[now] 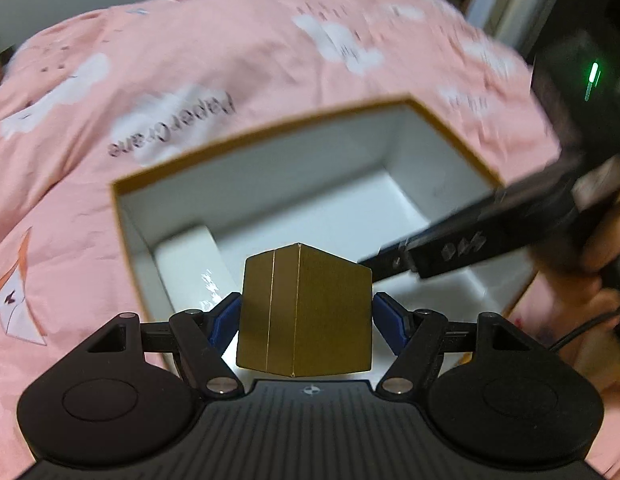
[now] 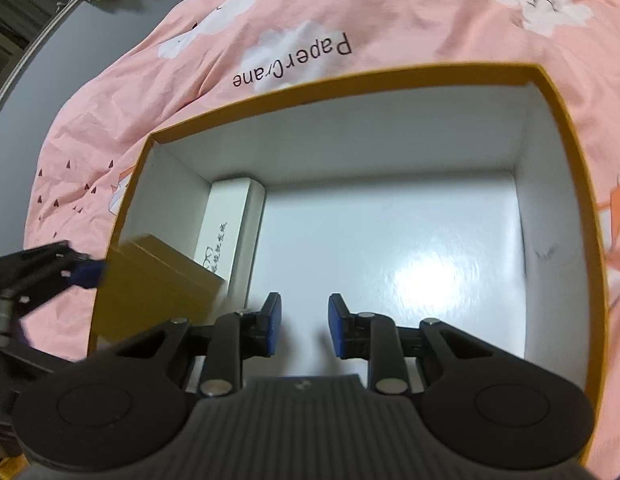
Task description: Organize objects
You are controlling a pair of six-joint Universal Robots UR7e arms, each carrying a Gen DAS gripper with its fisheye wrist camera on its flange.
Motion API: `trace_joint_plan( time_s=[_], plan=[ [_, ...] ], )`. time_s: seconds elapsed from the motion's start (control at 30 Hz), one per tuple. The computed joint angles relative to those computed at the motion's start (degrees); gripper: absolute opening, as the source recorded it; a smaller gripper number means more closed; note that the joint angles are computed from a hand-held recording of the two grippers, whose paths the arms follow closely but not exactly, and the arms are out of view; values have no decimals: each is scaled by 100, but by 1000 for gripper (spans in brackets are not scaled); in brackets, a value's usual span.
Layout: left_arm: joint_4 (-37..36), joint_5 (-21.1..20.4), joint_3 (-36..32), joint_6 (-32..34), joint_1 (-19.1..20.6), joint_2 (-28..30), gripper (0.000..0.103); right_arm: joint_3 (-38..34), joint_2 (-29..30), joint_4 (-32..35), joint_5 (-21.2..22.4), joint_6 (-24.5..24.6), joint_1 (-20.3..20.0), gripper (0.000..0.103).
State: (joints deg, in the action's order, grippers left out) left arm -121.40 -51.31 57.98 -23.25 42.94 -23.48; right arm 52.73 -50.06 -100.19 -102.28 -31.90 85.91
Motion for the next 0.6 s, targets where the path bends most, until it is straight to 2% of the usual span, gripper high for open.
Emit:
trace_joint_plan(
  time_s=[0.1,0.27,0.47,0.6],
  plan=[
    [447,-180,-292,-47,64,172,82,-26,-7,118,44,108,-33,33],
    [918,-188,-714,-214,119,424,82,5,-18,229,50,185,-81,33],
    [1262,-256,-974,-337,161,544,81,15,91,398,-56,371,-112,32],
    [1178,-346,-868,-196,163,469,80,80,136,327,-223,394,-85,29]
  ],
)
